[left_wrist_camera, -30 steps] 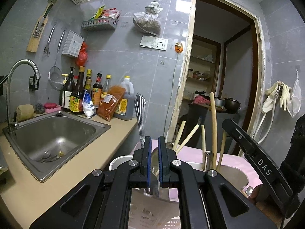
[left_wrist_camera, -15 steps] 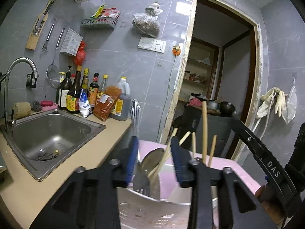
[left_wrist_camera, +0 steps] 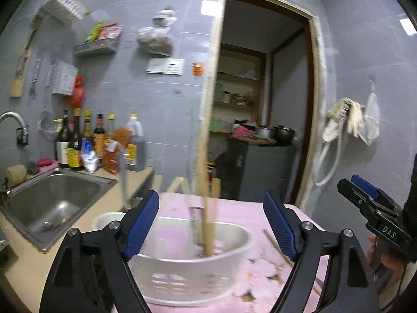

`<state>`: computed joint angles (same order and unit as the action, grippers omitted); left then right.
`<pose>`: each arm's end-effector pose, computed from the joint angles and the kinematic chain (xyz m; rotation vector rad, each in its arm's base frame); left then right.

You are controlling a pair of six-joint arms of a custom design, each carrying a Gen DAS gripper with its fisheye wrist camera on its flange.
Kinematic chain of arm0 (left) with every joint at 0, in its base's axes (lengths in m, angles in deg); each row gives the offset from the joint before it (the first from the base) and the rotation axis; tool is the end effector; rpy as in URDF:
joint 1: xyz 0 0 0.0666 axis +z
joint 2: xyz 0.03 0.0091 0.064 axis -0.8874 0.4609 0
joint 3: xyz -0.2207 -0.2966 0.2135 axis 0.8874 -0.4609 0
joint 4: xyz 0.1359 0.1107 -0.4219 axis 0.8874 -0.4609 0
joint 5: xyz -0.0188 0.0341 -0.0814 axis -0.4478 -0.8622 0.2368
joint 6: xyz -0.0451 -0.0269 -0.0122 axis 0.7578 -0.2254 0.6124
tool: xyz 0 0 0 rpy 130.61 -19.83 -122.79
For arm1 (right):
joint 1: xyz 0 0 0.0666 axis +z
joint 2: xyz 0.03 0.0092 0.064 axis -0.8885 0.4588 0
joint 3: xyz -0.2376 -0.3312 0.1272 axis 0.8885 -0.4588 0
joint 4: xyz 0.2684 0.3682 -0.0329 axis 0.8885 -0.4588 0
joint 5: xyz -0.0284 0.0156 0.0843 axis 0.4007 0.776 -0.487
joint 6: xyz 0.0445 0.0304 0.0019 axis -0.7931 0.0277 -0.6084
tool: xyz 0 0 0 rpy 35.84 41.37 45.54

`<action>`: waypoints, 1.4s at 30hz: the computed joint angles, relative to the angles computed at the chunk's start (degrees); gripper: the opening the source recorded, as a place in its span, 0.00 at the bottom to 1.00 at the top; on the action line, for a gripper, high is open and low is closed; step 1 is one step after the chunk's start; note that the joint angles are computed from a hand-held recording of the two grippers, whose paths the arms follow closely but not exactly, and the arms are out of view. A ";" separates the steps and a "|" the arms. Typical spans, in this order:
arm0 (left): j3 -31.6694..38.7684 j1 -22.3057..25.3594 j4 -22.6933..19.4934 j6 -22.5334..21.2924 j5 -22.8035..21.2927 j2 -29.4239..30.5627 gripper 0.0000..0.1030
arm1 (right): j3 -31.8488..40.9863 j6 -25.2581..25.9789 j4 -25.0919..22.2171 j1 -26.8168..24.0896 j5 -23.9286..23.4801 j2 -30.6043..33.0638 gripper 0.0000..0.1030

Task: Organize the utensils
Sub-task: 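Lower the fork into the holder and open the left tool while the right tool releases the chopstick, then move the left tool to the last chopstick while the right tool approaches the steel spoon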

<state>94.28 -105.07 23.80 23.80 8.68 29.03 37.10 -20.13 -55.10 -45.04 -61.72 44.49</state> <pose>0.2767 -0.2219 0.4382 -0.1002 1.7566 -0.0656 0.3536 0.1222 0.4102 -0.4393 1.5586 0.4814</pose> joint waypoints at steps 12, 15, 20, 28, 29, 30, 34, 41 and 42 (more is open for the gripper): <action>6.97 -2.98 -9.73 5.24 11.84 10.99 0.77 | -1.07 6.65 -15.40 -12.20 -5.68 -3.98 0.98; 9.19 -2.52 -13.57 7.48 15.39 14.02 0.77 | -0.98 9.49 -20.41 -13.73 -6.28 -3.59 0.98; 13.51 -0.42 -21.18 11.44 23.25 19.58 0.77 | -0.31 14.56 -30.52 -15.14 -8.01 -1.82 0.98; 15.34 2.06 -24.61 14.88 27.88 23.10 0.76 | 2.79 16.80 -40.45 -13.22 -7.55 2.68 0.80; 15.30 2.28 -24.90 14.99 27.92 23.12 0.76 | 3.43 16.79 -41.07 -12.53 -6.84 3.69 0.74; 15.22 2.30 -24.95 15.16 27.78 23.21 0.76 | 4.25 16.89 -41.95 -11.85 -6.47 4.96 0.69; 15.08 2.76 -25.03 15.14 28.12 23.21 0.73 | 7.40 17.63 -45.21 -9.62 -5.05 9.59 0.58; 15.69 4.13 -25.17 15.96 31.59 24.59 0.66 | 11.93 20.30 -48.98 -6.11 -1.37 15.44 0.53; 15.71 4.40 -25.21 16.24 32.25 24.62 0.64 | 12.25 20.57 -49.05 -5.71 -0.56 15.89 0.53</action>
<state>109.99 -100.67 -1.41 40.04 40.93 53.66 49.35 0.44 -104.15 -50.75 -62.28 60.37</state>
